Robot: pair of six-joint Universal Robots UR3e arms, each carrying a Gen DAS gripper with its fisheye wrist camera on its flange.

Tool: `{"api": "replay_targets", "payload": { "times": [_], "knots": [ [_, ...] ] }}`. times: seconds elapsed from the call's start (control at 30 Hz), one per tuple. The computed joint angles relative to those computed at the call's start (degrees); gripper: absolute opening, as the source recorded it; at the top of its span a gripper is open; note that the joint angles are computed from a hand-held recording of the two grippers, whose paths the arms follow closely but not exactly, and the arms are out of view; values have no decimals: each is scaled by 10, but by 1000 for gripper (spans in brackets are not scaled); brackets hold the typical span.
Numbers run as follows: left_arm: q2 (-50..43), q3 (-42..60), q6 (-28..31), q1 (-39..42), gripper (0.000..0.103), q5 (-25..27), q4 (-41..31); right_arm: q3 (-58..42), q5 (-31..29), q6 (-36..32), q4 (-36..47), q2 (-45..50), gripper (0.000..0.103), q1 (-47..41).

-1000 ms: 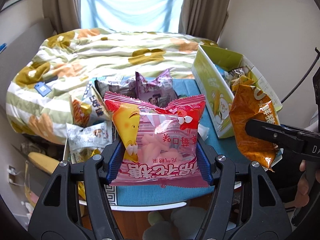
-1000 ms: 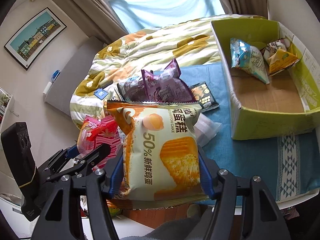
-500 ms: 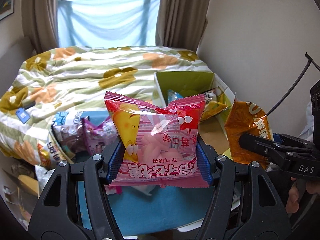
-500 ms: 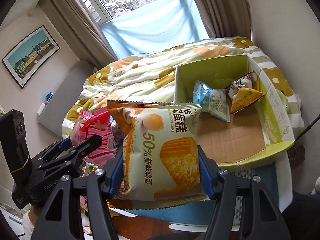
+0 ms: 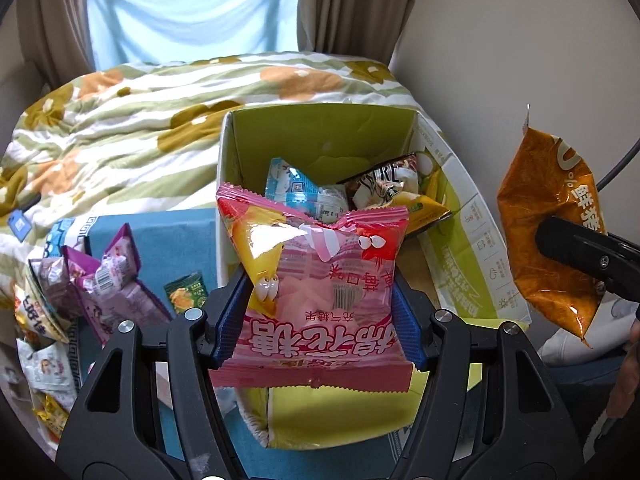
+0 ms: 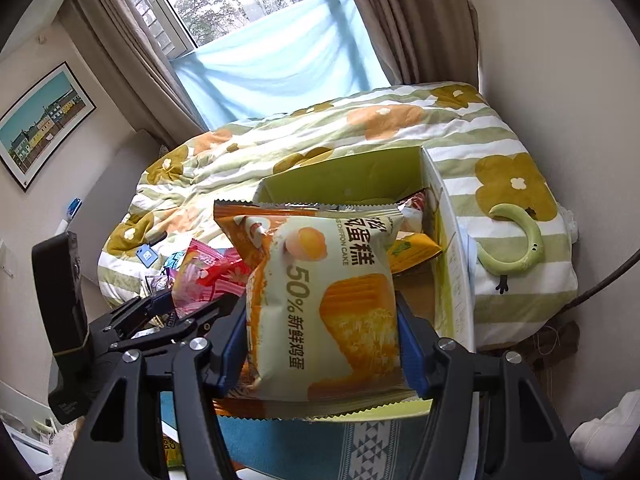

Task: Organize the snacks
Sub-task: 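Lower both packets into the cardboard box and open both grippers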

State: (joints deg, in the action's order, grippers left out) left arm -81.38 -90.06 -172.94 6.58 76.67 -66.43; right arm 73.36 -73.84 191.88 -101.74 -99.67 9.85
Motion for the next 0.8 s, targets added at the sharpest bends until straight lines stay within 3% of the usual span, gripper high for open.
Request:
{"api": "replay_targets", "payload": {
  "times": [0.1,0.2,0.27,0.33,0.37,0.4,0.63,0.8],
  "knots": [
    [-10,15,-14,0,61,-17,-3,3,22,-34,13,-1,60,-35],
    [-49,50,-25,-42,61,38,5,17,49,-60,22,-8,60,-71],
    [-67,67,-27,-49,63,39,-8,26,67,-73,28,-10,60,-92],
    [-72,74,-28,-56,75,36,-12,30,80,-85,34,-7,60,-106],
    [-70,72,-32,-65,94,50,-5,32,86,-90,35,-7,60,-110],
    [-65,67,-35,-73,102,67,5,35,91,-95,35,-8,60,-114],
    [-12,27,-28,-57,102,78,3,42,102,-110,33,-4,60,-120],
    [25,-5,-27,-38,102,80,-4,49,55,-104,6,3,60,-77]
  ]
}}
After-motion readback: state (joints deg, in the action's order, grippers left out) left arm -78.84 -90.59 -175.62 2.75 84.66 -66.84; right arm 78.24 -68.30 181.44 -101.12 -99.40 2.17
